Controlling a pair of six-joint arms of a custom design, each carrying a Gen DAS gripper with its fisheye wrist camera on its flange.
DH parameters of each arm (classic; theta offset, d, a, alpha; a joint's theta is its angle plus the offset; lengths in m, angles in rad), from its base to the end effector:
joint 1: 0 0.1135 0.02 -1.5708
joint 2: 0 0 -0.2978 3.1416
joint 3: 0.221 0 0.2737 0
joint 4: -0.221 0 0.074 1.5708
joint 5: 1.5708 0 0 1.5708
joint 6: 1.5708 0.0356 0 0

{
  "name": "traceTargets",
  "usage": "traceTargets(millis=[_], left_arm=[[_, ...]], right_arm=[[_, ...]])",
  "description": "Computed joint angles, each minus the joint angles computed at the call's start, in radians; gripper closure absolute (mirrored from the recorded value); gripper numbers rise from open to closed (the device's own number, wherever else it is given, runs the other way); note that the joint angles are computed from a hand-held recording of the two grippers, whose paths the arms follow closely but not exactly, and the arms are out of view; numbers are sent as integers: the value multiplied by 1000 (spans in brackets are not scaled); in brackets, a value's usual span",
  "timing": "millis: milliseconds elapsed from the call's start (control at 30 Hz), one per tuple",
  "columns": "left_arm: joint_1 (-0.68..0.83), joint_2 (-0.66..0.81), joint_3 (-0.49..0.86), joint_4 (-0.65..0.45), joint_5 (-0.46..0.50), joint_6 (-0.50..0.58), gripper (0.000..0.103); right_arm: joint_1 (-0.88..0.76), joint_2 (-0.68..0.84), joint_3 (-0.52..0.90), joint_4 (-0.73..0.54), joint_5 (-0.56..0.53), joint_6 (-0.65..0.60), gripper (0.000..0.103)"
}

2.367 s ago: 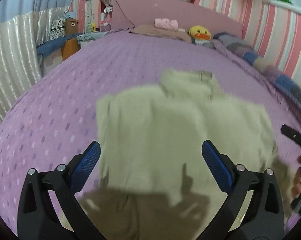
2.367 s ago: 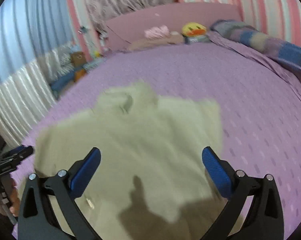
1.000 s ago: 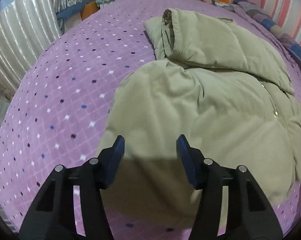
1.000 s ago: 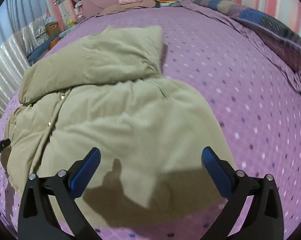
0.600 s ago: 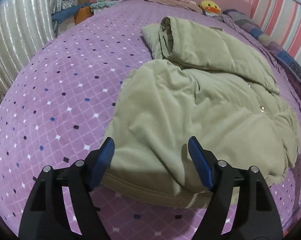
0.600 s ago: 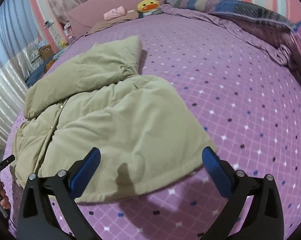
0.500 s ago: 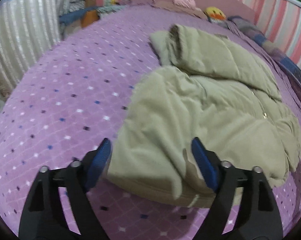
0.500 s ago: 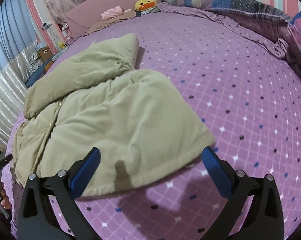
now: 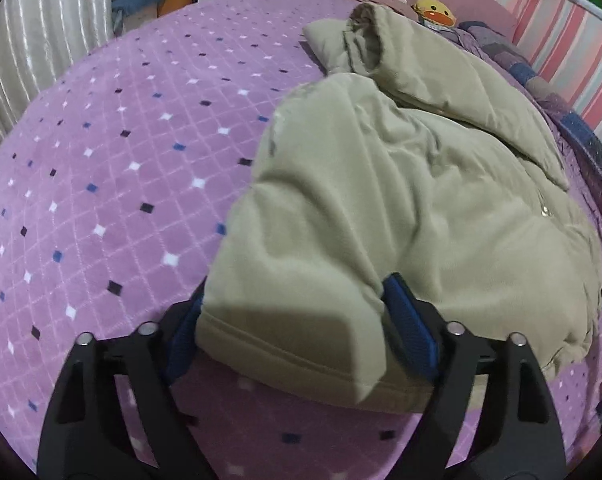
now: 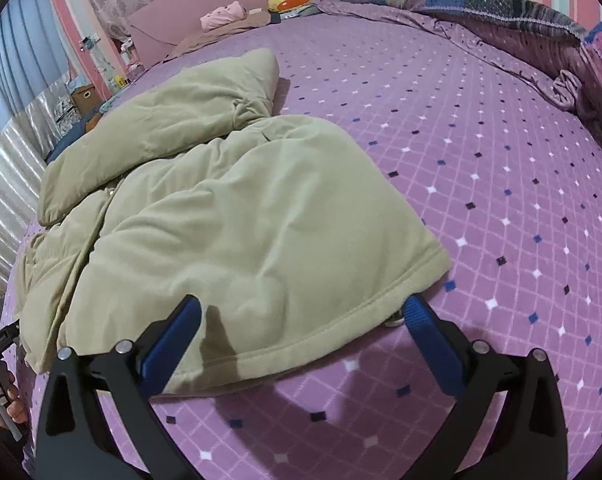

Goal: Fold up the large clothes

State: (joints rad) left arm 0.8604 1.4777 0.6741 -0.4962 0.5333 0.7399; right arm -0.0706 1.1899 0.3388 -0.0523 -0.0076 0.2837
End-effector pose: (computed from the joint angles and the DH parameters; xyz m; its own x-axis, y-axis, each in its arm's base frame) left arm 0.1760 0.1769 0.1586 -0.8444 -0.0913 -0.5280 0.0071 0.9834 -0.1813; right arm 0.1978 -0.0137 0.1426 -0.7337 0.3325 -0.5925 0.2825 0.9424 0.1790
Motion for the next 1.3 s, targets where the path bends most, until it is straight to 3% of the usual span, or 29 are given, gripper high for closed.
traceTargets(millis=[133,300,500,767,933,1100,1167,1233,1267,1300], left_arm=[[-28,-55,-33,3,-4,-11,33],[-57,-75,-11,-34,-6,-25,62],[-67,-128,-66,8,-42,10,64],[-89,-136,-77,28,-78,14,63],[-104,-119,-62,20,-96,3,60],[-178,-128,-78,68,-149,-83,53],[-199,-130,-86,87,-168,-108,51],[-208,-125,-84,93,-173,-120,50],[-224,-123,-85,100,-180,-135,48],[-223,-115,-82,106,-180,-132,46]], right_arm=[[-20,-6,-17,29,7,-3,2],[-49,-42,-4,24,3,-21,2],[-91,-59,11,26,21,-87,2],[-149,151,25,122,-31,-179,2],[-220,260,22,218,-159,-158,1],[-150,263,33,223,-109,-126,2],[-144,252,27,226,-112,-129,9],[-164,228,17,212,-174,-151,31],[-173,216,16,194,-201,-175,35],[-177,204,16,178,-214,-205,46]])
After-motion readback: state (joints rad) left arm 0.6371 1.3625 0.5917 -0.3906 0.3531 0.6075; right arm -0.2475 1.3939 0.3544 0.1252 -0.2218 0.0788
